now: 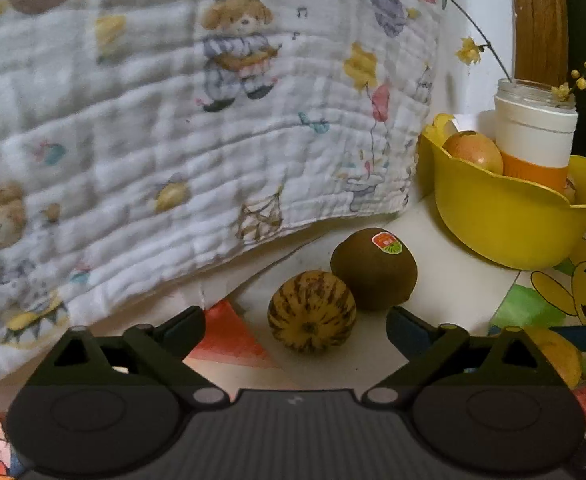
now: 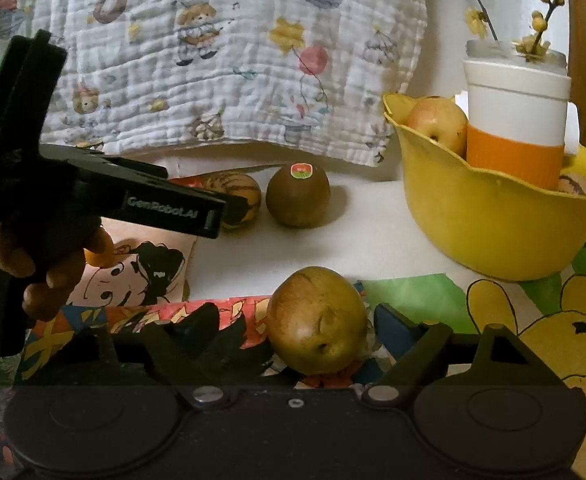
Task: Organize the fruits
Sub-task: 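Grasp the red-yellow apple with the right gripper while the left gripper grasps a striped round fruit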
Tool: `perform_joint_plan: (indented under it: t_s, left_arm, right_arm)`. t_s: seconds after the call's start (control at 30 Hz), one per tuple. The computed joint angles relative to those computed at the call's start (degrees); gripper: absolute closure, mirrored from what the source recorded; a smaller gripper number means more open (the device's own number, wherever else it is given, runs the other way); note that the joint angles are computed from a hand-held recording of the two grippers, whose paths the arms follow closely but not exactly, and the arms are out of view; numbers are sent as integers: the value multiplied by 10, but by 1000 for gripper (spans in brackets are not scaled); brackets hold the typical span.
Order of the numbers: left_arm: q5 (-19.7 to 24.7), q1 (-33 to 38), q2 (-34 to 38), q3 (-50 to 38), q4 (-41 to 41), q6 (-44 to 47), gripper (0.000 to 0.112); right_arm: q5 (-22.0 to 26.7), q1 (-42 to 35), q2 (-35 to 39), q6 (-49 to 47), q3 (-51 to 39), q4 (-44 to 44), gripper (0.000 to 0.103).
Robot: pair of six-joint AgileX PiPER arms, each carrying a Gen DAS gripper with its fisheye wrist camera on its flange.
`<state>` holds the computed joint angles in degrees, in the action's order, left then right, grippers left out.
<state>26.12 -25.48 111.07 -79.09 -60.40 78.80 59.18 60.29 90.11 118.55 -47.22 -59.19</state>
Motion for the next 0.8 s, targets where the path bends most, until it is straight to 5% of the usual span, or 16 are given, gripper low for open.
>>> perform_joint_plan:
  t_s: [0.53, 0.8]
  left_arm:
    - [28, -6, 60, -70, 49, -97, 54]
    - [21, -10, 19, -22, 91, -158, 55]
  right_arm:
    - [-12, -21, 13, -7, -11, 11, 31]
    - [-14, -29, 7, 8, -4, 14, 40]
